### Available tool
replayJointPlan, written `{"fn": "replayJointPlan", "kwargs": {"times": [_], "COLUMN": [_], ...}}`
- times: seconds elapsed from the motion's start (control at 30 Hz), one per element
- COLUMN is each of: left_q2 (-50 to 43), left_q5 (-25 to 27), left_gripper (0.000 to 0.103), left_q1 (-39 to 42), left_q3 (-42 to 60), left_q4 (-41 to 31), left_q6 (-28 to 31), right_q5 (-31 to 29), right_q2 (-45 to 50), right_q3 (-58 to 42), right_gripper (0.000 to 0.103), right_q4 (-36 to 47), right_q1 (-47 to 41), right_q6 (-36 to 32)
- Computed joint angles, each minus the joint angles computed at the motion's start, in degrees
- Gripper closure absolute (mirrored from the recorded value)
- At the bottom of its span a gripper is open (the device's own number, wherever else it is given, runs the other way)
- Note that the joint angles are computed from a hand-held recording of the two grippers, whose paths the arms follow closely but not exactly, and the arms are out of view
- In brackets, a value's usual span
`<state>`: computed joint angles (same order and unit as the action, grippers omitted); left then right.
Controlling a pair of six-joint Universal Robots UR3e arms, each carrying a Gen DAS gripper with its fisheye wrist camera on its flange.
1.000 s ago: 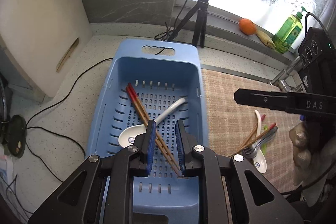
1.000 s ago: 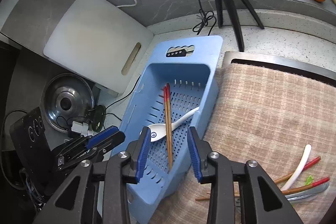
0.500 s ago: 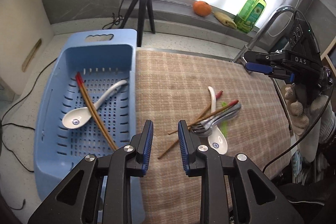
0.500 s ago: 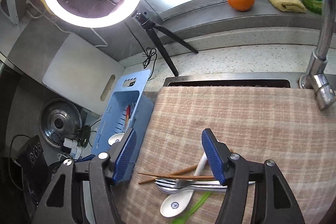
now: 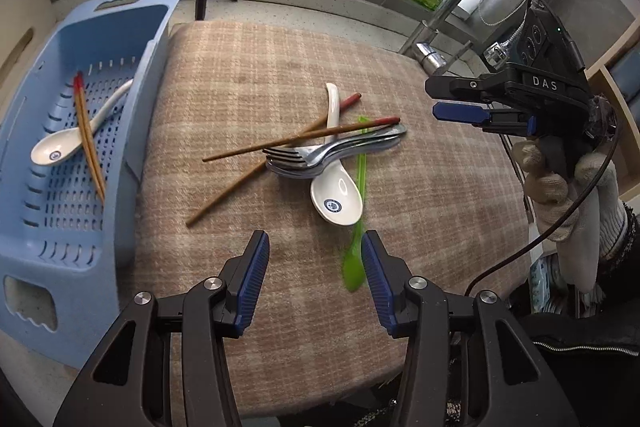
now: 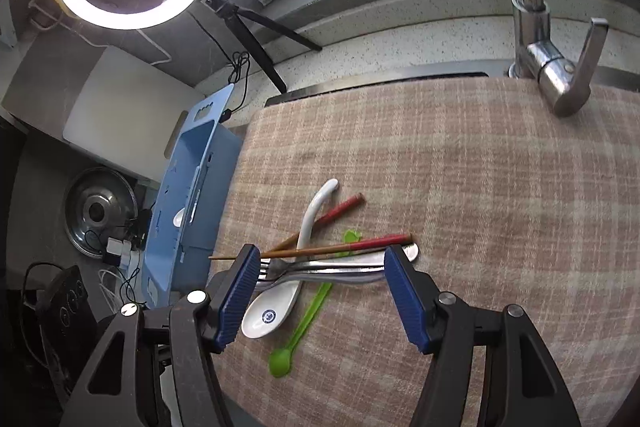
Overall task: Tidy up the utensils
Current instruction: 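Move the right tool back over the remaining utensils on the mat, then close the right gripper on the handle of the blue-logo white ceramic spoon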
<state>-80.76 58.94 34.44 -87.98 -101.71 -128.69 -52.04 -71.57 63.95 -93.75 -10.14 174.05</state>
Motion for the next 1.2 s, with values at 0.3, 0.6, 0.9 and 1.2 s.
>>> {"fn": "replayJointPlan", "kwargs": {"times": [0.3, 0.6, 0.9, 1.2], "left_q2": [2.3, -0.2, -4.6, -6.1], "left_q5": [1.9, 4.9, 8.0, 9.0], "left_gripper": [0.056, 0.056, 0.057, 0.063], "left_q1": [-2.9, -11.1, -16.0, -17.9], "left_q3": [-6.7, -9.0, -9.2, -9.9], "left_q4": [7.2, 18.9, 26.7, 30.7], "left_q6": [-6.0, -13.5, -19.1, -19.9], "right_q5": [2.6, 8.1, 7.5, 7.7], "right_q2": [1.3, 4.8, 9.7, 13.5], "right_q3": [1.3, 1.3, -3.6, -6.9], "right_gripper": [0.056, 0.07, 0.076, 0.076], "right_q4": [5.9, 9.5, 9.9, 11.4], "right_q1": [0.7, 2.3, 4.9, 6.1], "right_q6": [-3.5, -3.4, -3.3, -2.4]}}
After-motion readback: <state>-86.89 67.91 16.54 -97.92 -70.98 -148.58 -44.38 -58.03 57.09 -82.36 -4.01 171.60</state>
